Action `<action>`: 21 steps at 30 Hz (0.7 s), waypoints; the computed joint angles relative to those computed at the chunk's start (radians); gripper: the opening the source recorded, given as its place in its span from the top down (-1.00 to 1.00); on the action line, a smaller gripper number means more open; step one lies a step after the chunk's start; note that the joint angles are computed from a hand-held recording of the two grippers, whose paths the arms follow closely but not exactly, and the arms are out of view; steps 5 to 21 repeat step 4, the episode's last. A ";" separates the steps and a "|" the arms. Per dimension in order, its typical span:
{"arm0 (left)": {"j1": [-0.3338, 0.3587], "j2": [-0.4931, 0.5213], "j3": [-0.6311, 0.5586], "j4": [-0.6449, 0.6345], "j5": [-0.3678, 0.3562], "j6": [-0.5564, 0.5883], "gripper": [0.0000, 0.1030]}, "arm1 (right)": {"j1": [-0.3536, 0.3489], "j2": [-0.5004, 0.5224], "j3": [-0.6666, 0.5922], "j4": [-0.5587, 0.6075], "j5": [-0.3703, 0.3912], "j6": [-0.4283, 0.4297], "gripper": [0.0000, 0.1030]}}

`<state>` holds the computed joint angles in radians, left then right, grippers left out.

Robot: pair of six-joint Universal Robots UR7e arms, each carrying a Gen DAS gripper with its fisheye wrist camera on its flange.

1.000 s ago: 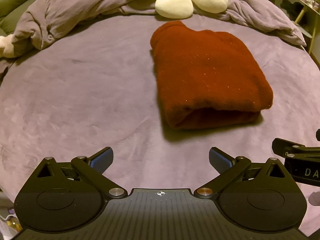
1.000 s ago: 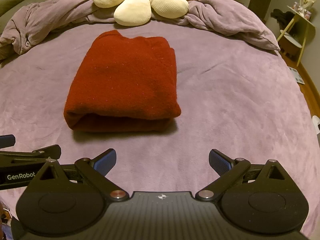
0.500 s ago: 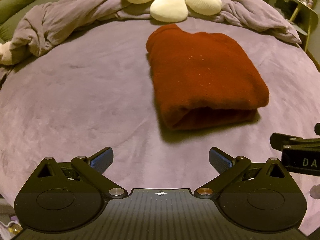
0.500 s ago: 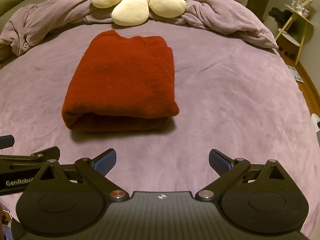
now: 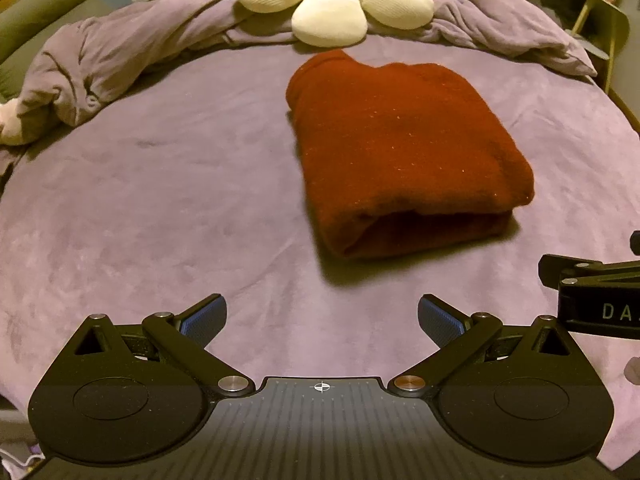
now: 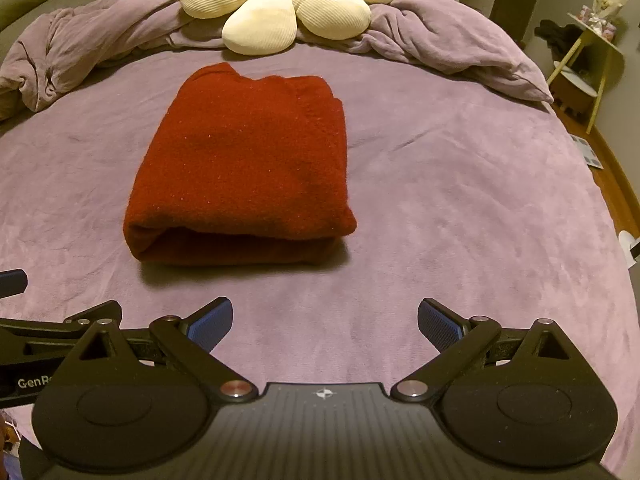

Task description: Fold small clothes

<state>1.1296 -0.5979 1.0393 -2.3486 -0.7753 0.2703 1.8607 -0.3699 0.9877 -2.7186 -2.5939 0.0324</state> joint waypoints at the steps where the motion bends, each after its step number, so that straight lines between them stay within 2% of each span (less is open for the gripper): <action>1: -0.001 0.000 0.001 -0.001 0.002 0.003 -1.00 | 0.000 0.001 0.000 -0.003 -0.001 -0.002 -0.92; 21: -0.002 -0.004 0.009 -0.006 -0.001 0.009 -1.00 | -0.001 0.000 0.000 -0.006 0.000 -0.002 -0.92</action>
